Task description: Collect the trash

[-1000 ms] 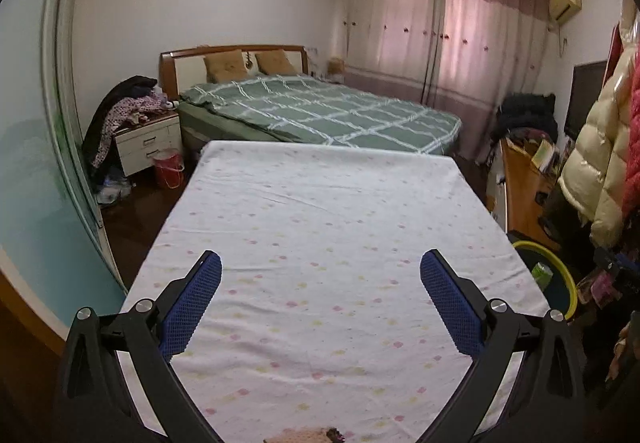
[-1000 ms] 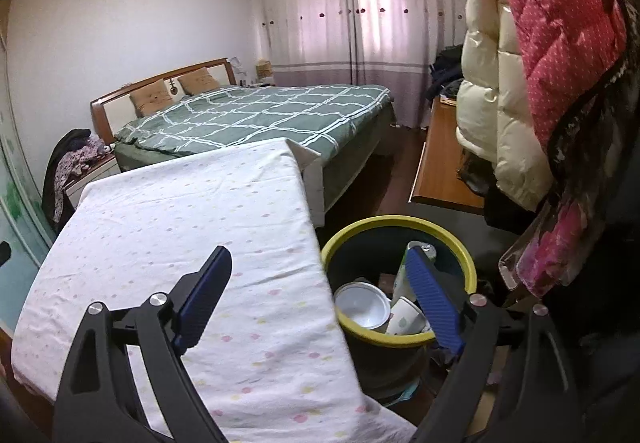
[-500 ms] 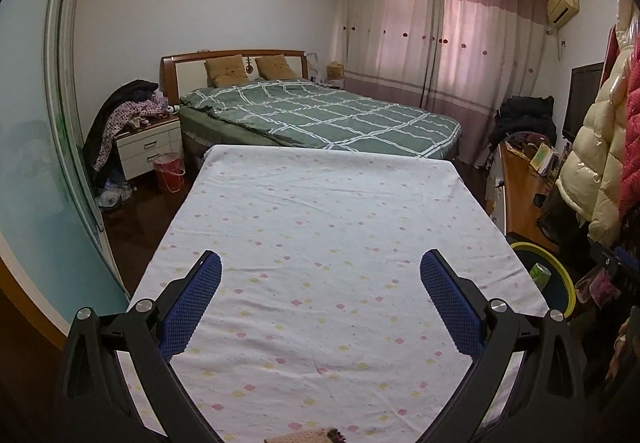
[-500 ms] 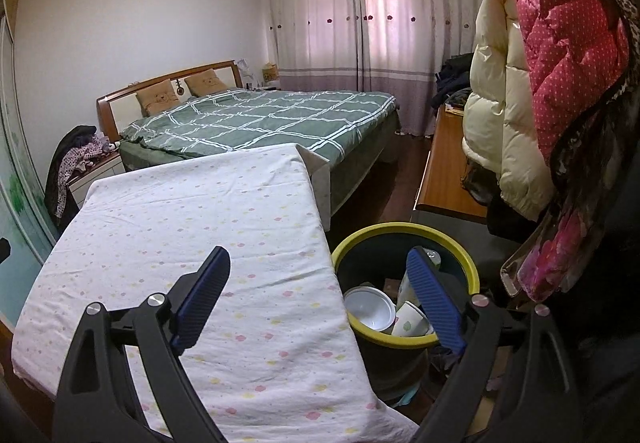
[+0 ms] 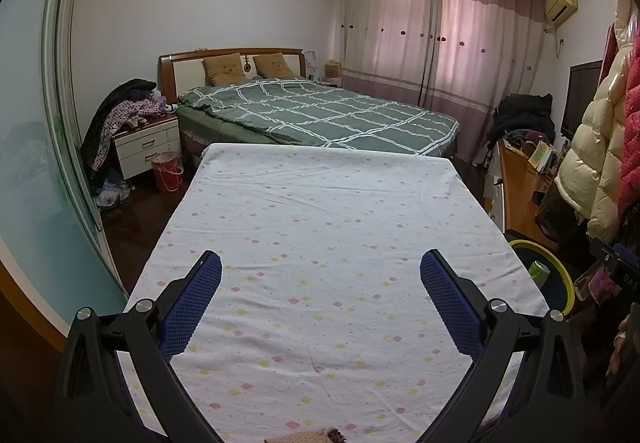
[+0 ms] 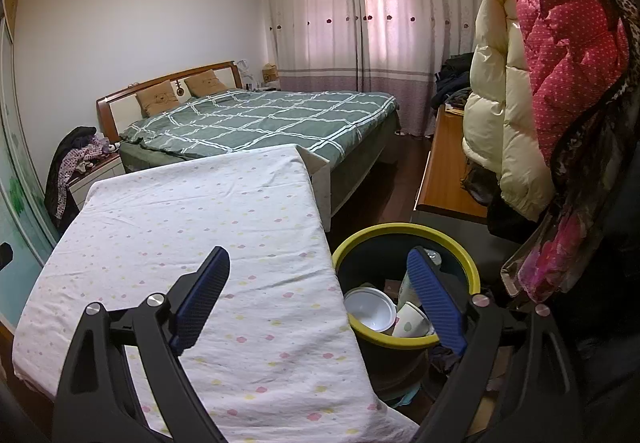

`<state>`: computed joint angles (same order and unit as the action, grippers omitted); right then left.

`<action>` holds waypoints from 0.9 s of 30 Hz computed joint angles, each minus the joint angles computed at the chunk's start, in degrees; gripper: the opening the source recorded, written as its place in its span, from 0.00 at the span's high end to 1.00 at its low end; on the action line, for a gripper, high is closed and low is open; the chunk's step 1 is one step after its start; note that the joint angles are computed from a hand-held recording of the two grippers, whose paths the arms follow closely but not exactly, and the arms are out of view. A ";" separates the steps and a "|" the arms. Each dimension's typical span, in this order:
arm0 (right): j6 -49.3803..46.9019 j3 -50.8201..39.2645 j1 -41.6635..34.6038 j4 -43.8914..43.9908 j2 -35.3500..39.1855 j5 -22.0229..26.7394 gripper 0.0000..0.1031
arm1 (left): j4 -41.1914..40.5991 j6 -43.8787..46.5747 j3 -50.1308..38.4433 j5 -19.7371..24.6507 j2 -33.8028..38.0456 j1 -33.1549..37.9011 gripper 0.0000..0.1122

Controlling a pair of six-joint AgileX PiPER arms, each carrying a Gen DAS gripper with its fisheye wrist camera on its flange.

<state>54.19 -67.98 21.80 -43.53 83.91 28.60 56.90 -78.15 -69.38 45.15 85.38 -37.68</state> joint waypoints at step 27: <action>-1.04 0.14 -0.61 1.78 1.25 -1.09 0.16 | -0.90 0.65 -0.77 -1.11 1.52 0.63 0.13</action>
<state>53.15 -67.84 21.19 -41.74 85.16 27.51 56.00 -77.50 -70.15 44.05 86.90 -37.05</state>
